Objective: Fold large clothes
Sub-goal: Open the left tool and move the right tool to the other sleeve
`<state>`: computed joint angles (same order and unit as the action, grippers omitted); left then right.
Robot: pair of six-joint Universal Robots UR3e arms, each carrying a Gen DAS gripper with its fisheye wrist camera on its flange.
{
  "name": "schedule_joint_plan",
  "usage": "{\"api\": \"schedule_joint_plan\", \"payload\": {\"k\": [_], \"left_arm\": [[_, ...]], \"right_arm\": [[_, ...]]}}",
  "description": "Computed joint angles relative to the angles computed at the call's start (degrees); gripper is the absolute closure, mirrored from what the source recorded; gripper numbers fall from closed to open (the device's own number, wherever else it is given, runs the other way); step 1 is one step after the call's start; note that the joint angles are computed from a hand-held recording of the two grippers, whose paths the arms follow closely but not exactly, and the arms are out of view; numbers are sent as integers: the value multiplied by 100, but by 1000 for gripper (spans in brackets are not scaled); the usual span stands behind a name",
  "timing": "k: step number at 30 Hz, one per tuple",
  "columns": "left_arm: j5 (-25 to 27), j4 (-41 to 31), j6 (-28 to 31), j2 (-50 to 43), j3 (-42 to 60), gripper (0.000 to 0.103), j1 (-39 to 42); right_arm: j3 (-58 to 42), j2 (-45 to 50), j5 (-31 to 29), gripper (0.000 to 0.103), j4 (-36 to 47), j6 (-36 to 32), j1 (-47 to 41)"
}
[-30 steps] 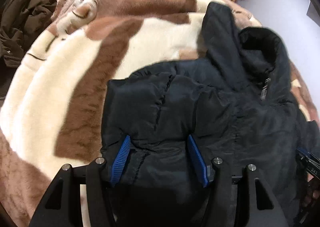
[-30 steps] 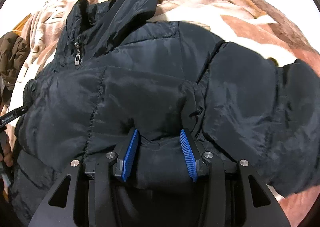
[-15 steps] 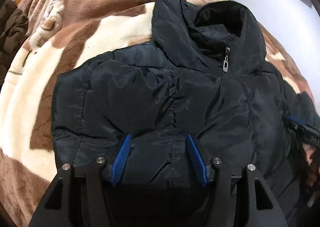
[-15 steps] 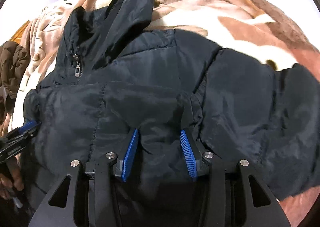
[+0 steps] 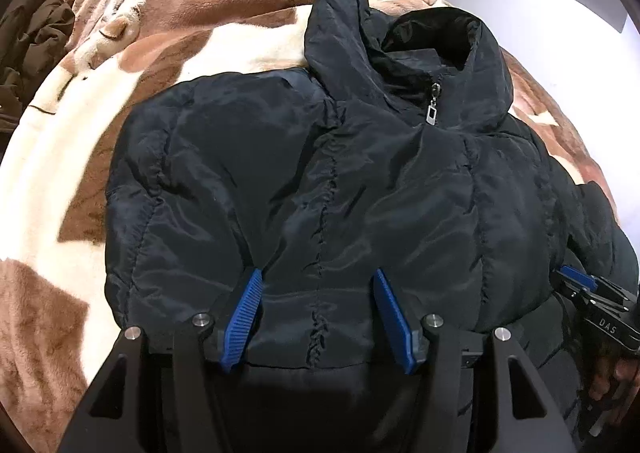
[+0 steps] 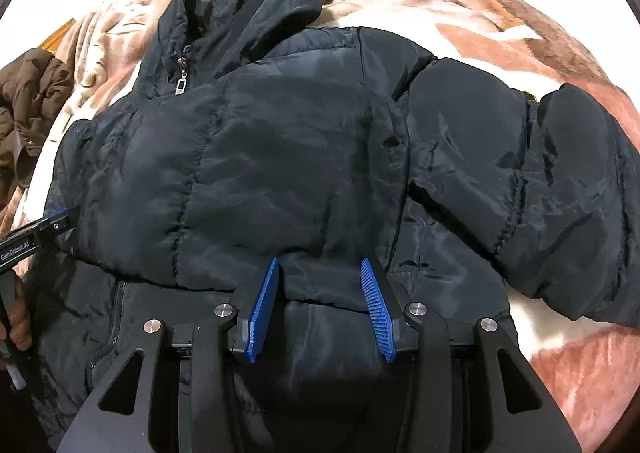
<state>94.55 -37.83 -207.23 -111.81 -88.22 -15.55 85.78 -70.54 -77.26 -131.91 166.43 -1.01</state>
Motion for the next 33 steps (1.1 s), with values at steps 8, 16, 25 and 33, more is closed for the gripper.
{"api": "schedule_joint_plan", "payload": {"k": [8, 16, 25, 33], "left_arm": [[43, -267, -368, 931, -474, 43, -392], [597, -500, -1214, 1800, -715, 43, -1554], [1432, -1193, -1745, 1885, -59, 43, -2667], [1787, -1484, -1725, 1759, 506, 43, -2879]], "right_arm": [[1420, -1772, 623, 59, 144, -75, -651], [2505, -4159, 1383, 58, 1417, -589, -1846], [2429, -6094, 2237, 55, 4050, -2096, -3849], [2138, -6370, 2647, 49, 5060, -2842, -4931]]}}
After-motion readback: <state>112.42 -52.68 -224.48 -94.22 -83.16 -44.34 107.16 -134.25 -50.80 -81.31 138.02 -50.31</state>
